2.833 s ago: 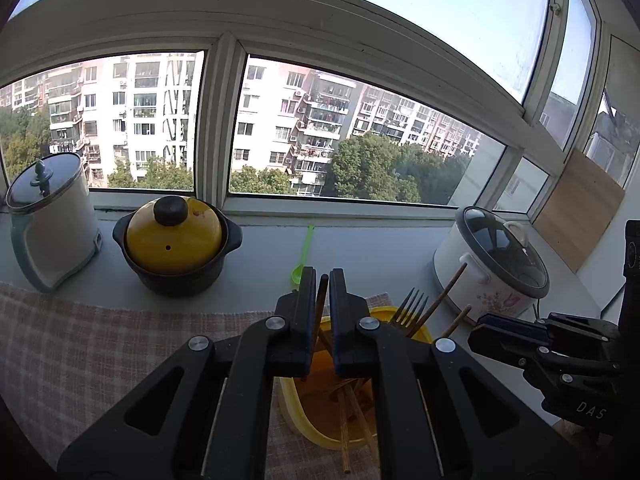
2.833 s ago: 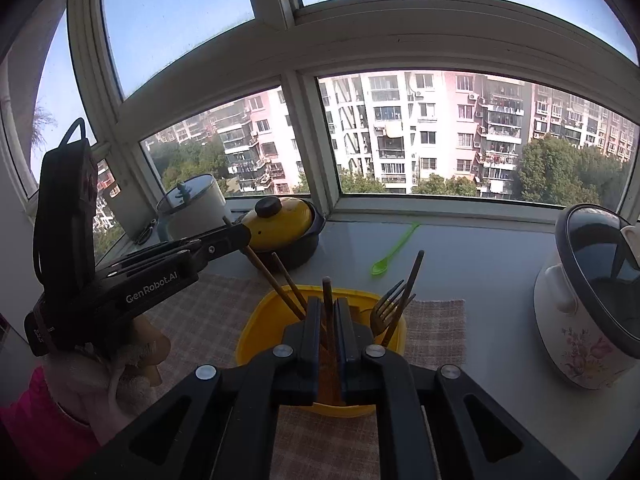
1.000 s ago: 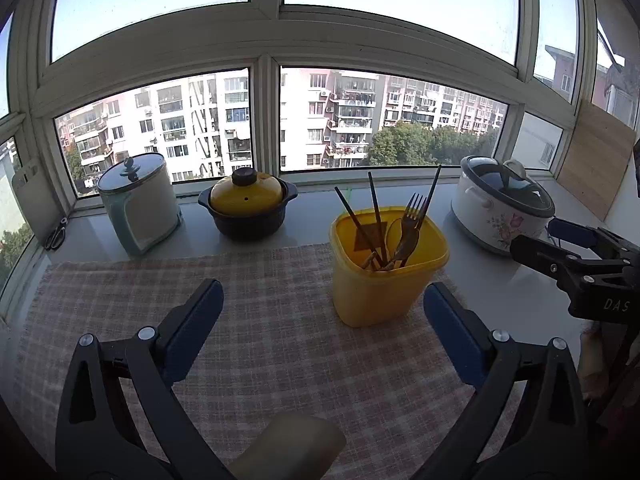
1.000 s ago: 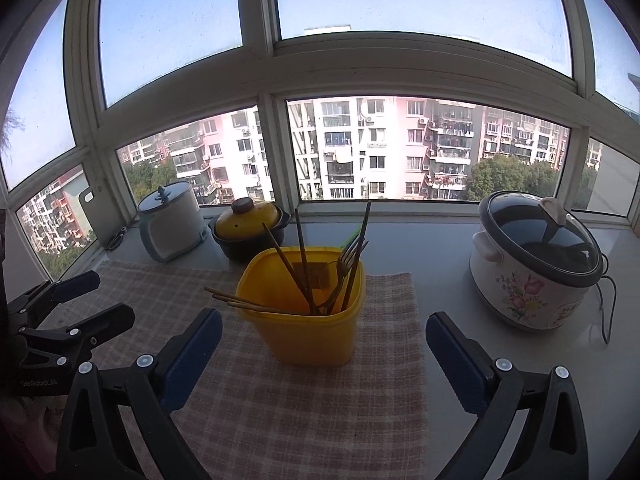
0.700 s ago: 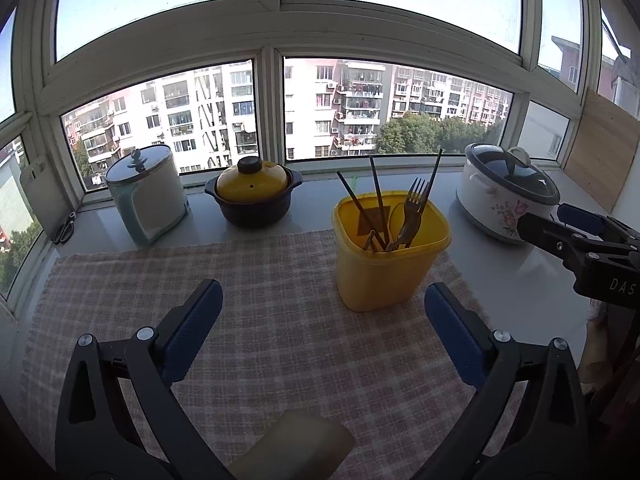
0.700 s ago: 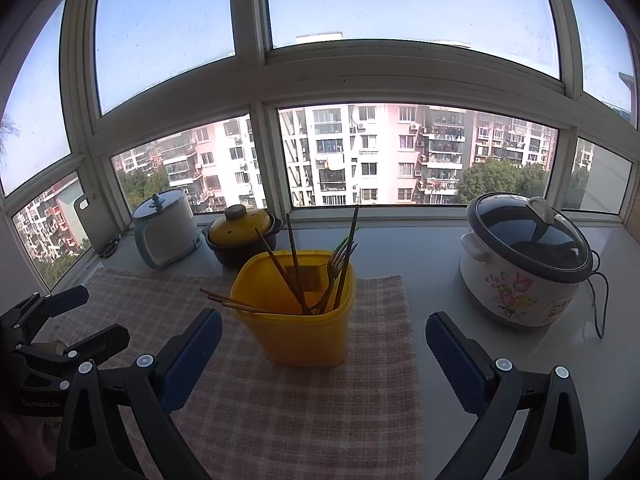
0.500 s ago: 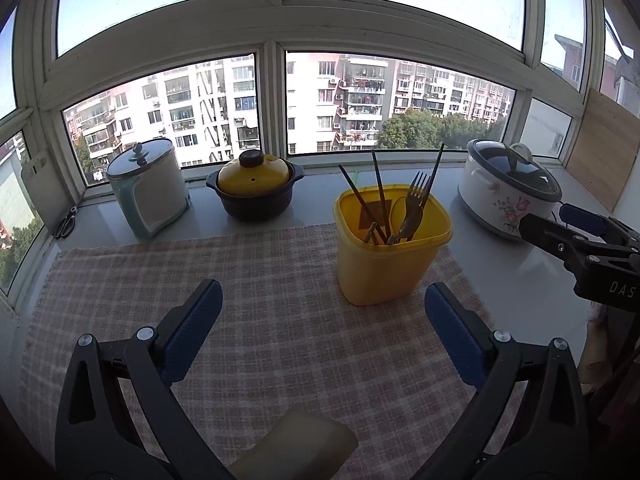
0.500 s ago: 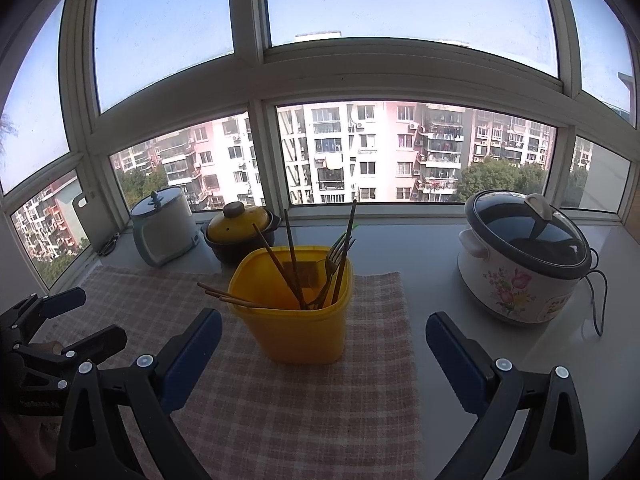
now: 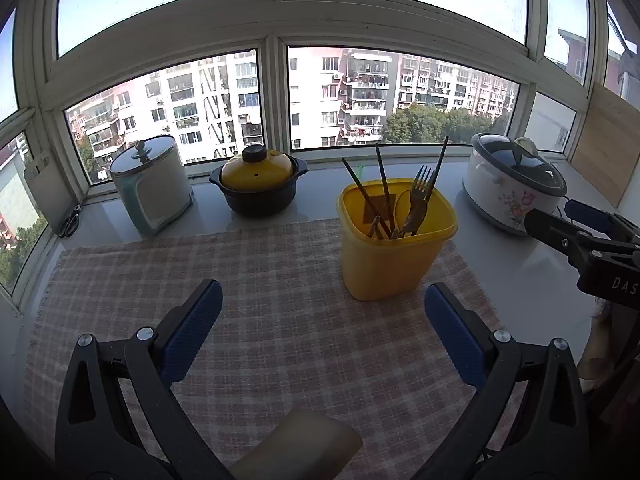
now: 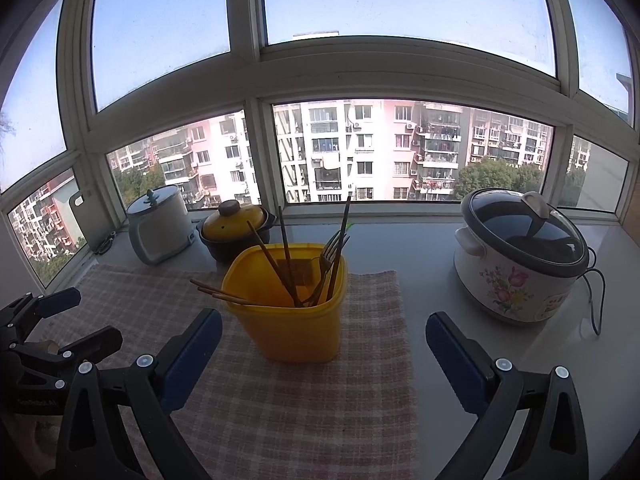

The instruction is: Organize utensils

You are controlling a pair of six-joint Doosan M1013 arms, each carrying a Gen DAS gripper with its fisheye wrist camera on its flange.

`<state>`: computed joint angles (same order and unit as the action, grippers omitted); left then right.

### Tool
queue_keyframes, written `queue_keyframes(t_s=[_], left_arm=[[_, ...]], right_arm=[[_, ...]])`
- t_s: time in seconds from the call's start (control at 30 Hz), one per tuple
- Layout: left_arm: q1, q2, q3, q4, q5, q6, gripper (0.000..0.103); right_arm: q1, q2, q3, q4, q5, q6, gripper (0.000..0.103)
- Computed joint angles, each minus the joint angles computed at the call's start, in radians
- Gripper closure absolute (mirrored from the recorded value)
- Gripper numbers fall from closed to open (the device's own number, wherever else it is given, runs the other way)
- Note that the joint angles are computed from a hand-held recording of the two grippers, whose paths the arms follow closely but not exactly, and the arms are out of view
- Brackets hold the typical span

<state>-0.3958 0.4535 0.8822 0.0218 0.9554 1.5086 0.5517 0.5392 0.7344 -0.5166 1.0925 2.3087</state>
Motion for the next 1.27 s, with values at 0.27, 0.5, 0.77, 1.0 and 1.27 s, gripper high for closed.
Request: queue_keyframes(t_s=[0.27, 0.5, 0.77, 1.0, 1.27], left_arm=[[0.001, 0.001, -0.002, -0.001, 0.002, 0.000, 0.000], [0.000, 0.002, -0.001, 0.002, 0.000, 0.000, 0.000], [0.001, 0.002, 0.001, 0.011, -0.004, -0.003, 0.000], [0.004, 0.006, -0.002, 0.015, -0.003, -0.004, 0.000], [0.003, 0.007, 0.002, 0.020, -0.011, 0.000, 0.000]], right_arm=[[-0.003, 0.001, 0.001, 0.005, 0.004, 0.000, 0.000], [-0.004, 0.005, -0.007, 0.013, 0.010, -0.005, 0.000], [-0.003, 0.011, -0.015, 0.012, 0.014, -0.014, 0.000], [-0.004, 0.015, -0.020, 0.017, 0.021, -0.017, 0.000], [-0.006, 0.017, -0.020, 0.017, 0.023, -0.012, 0.000]])
